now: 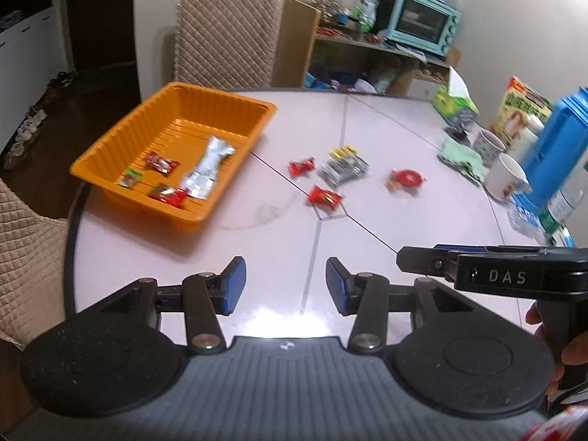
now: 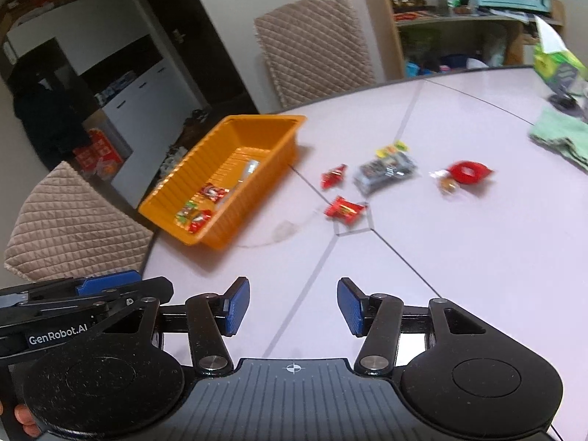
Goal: Organize snacks
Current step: 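Withdraw both open tools from the tray toward the scattered snacks, then grasp a red candy with the left tool while the right tool grasps a red-and-white candy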
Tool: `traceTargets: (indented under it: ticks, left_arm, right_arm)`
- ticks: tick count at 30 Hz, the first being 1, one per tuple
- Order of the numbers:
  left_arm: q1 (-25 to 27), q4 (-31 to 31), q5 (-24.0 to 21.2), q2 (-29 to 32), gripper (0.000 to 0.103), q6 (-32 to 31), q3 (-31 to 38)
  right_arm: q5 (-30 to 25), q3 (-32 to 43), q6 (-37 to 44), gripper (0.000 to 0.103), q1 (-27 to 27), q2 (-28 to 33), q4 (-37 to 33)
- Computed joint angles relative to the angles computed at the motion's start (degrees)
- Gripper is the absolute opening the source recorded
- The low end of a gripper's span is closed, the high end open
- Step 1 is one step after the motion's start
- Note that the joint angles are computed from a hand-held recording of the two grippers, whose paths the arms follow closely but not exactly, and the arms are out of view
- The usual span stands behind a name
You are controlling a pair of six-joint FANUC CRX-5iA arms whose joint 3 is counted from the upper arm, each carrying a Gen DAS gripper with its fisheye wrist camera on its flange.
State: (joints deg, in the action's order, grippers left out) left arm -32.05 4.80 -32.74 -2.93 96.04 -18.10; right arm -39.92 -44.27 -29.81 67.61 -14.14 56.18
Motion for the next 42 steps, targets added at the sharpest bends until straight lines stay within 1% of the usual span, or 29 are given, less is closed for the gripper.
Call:
traceTargets:
  ticks: [7, 9, 16, 26, 31, 37, 42]
  left_arm:
    - [-2.2, 1.7, -0.4, 2.8, 0.044, -2.4, 1.4]
    - [-2.7, 1.7, -0.5, 3.5, 0.046, -2.6, 1.9]
    - [-4.0, 1.9, -0.1, 6.6, 0.047, -3.3, 3.7]
    - [-4.9, 2.3, 1.0, 11.7, 0.047, -3.6, 6.9]
    - [-5.3, 1.6, 2.1, 14.9, 0.047, -2.9, 9.3]
    - [-5.6, 0.1, 1.8, 19.8, 0.047, -1.5, 13.6]
    - [-5.6, 0.3, 1.6, 24.1, 0.046, -1.7, 17.5]
  right_arm:
    - [-5.1, -3.2, -3.7, 0.053, 3.1, -3.5, -2.6]
    - [-6.2, -3.8, -4.3, 0.053, 3.7, -4.3, -3.1]
    - [-8.3, -5.7, -5.1, 0.054, 4.0, -5.9, -4.9]
    - [-7.1, -7.5, -5.8, 0.054, 1.4, -6.5, -6.5]
    - [-4.9, -8.0, -5.1, 0.054, -1.4, -6.3, -7.3]
    - [-1.9, -8.6, -4.1, 0.054, -5.1, -5.6, -8.3]
    - [0.3, -8.5, -2.7, 0.053, -8.1, -4.6, -9.5]
